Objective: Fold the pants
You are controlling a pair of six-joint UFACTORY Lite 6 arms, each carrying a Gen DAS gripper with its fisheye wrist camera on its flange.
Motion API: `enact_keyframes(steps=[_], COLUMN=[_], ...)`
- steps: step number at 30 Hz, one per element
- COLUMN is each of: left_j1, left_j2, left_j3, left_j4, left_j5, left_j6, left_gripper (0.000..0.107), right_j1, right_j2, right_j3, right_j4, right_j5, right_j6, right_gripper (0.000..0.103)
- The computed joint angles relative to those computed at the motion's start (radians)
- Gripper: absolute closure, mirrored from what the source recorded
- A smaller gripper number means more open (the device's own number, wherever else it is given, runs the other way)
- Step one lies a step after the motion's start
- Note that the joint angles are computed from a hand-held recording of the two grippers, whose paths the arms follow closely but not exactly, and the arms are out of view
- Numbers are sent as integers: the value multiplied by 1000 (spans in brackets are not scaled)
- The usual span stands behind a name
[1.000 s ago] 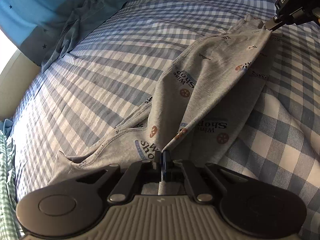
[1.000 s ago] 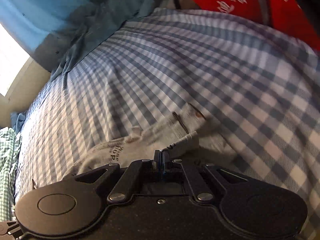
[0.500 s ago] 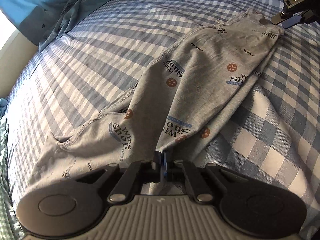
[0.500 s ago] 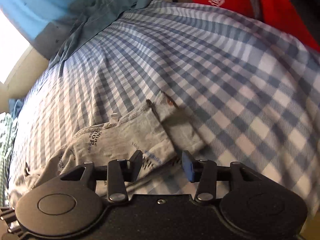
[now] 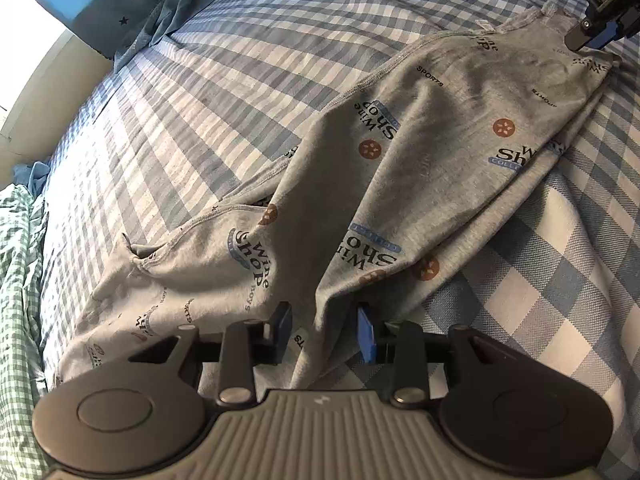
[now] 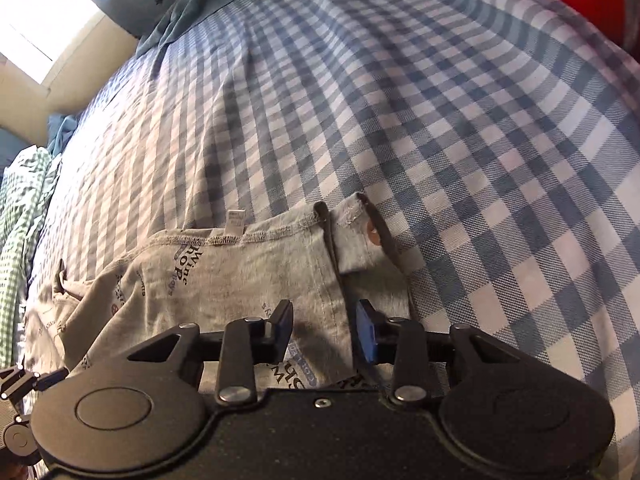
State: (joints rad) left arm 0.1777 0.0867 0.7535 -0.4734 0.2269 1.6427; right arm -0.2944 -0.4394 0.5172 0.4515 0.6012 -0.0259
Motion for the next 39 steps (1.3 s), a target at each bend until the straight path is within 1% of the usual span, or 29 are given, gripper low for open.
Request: enact_keyframes(steps=[1, 2, 3, 4, 5, 6, 8, 10, 12, 15, 17, 19, 20, 21, 22, 24, 25, 27, 30, 35, 36, 38, 39], left_j1=[-14, -21, -27, -30, -32, -31, -10, 10, 19, 10, -2, -12, -15, -12, -8, 0, 1, 0, -2, -23, -24, -25, -24], left_j2=[5, 13, 21, 24, 13, -12, -59, -112, -150, -151, -137, -130, -127, -124, -120, -107, -103, -107, -110, -115, -116, -122, -126], left_j3=[-5, 0, 8, 11, -2, -25, -43, -67, -98, -133, -149, -147, -141, -133, -125, -106, -101, -102, -107, -117, -118, -119, -118], left_j4=[35, 74, 108, 118, 90, 27, -92, -153, -185, -160, -164, -140, -119, -107, -100, -68, -56, -54, -63, -12, -13, -11, -15], left_j5=[-23, -23, -13, -4, -14, -24, 14, 48, 55, 26, -10, -17, -12, -3, 6, 23, 26, 27, 19, 4, 3, 6, 10], left_j6=[-48, -97, -138, -152, -123, -53, 78, 161, 219, 210, 220, 187, 157, 139, 127, 89, 74, 75, 84, 10, 10, 3, 2], left_gripper=[68, 76, 92, 106, 106, 107, 107, 107, 107, 107, 107, 107, 107, 107, 107, 107, 106, 106, 106, 106, 106, 106, 106], right_j1=[-6, -8, -9, -8, -16, -20, -29, -44, -63, -88, -104, -84, -75, -68, -66, -62, -61, -55, -33, 47, 65, 94, 96], right_j2=[14, 26, 37, 46, 51, 41, -5, -59, -101, -103, -81, -75, -81, -88, -97, -107, -101, -71, -9, 99, 119, 153, 156], right_j3=[6, 11, 20, 27, 32, 34, 39, 46, 48, 32, 2, -9, -9, -6, -5, 0, 6, 26, 61, 101, 108, 121, 123], right_j4=[11, 14, 5, -2, 11, 9, -14, -41, -63, -89, -64, -88, -101, -117, -120, -127, -131, -141, -154, -226, -260, -345, -363], right_j5=[0, -3, -2, -1, 5, 10, 29, 60, 88, 106, 100, 86, 82, 79, 74, 54, 41, 7, -44, -134, -146, -158, -159], right_j6=[-10, -15, -20, -27, -54, -61, -66, -62, -57, -75, -108, -88, -75, -59, -57, -55, -55, -51, -60, -27, -3, 55, 67], right_gripper=[66, 73, 89, 95, 96, 99, 100, 100, 100, 100, 100, 99, 97, 91, 89, 80, 79, 73, 72, 72, 79, 102, 102])
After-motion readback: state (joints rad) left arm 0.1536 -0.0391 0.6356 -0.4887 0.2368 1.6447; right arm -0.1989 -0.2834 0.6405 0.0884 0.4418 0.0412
